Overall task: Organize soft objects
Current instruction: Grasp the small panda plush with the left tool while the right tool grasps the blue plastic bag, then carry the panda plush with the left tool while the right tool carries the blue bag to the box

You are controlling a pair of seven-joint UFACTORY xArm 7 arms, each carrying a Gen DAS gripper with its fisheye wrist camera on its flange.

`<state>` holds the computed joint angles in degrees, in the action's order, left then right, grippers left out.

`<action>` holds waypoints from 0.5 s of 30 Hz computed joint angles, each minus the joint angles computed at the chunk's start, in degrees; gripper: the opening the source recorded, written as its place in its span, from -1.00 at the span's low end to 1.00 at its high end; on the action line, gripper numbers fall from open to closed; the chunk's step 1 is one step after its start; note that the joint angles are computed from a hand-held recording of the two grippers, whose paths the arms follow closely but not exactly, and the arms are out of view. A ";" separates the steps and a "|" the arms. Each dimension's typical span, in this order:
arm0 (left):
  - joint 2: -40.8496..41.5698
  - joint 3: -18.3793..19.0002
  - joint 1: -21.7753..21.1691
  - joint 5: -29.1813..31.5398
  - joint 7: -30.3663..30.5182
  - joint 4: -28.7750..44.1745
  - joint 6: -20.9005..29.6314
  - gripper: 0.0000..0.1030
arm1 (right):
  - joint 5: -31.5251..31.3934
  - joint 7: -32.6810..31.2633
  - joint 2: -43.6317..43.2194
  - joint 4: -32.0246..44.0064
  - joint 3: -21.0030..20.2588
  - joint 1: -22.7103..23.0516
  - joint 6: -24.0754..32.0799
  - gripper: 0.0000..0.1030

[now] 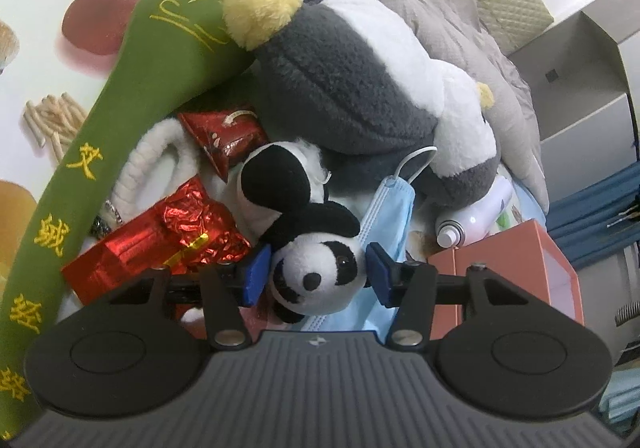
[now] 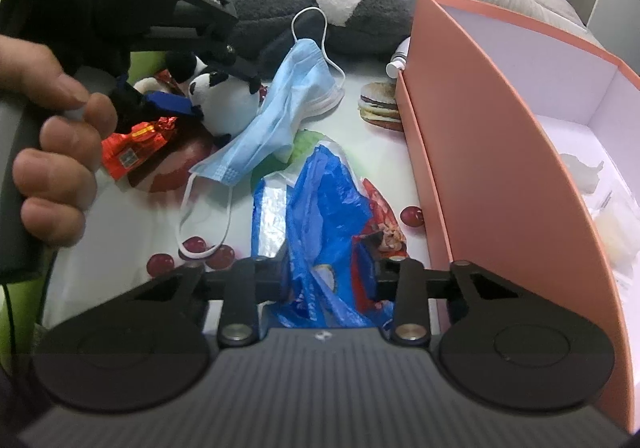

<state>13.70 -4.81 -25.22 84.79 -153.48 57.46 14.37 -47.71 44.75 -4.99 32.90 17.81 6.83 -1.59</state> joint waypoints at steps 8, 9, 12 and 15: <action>-4.16 -1.59 -0.41 -3.18 7.20 -2.57 2.17 0.05 | 9.53 -7.14 -2.72 -2.37 -1.93 2.72 -0.65 -0.59; -4.83 -1.86 -0.48 -3.95 8.34 -3.12 2.52 0.04 | 11.36 -8.72 -3.04 -2.82 -2.50 3.49 -0.82 -0.61; -7.32 -2.93 -0.87 -6.69 12.20 -5.26 4.31 0.04 | 15.20 -11.59 -4.93 -4.43 -3.01 4.48 -1.12 -0.62; -10.70 -4.51 -1.29 -9.40 15.05 -7.99 6.40 0.03 | 17.70 -13.12 -6.80 -5.86 -2.47 4.27 -1.62 -0.62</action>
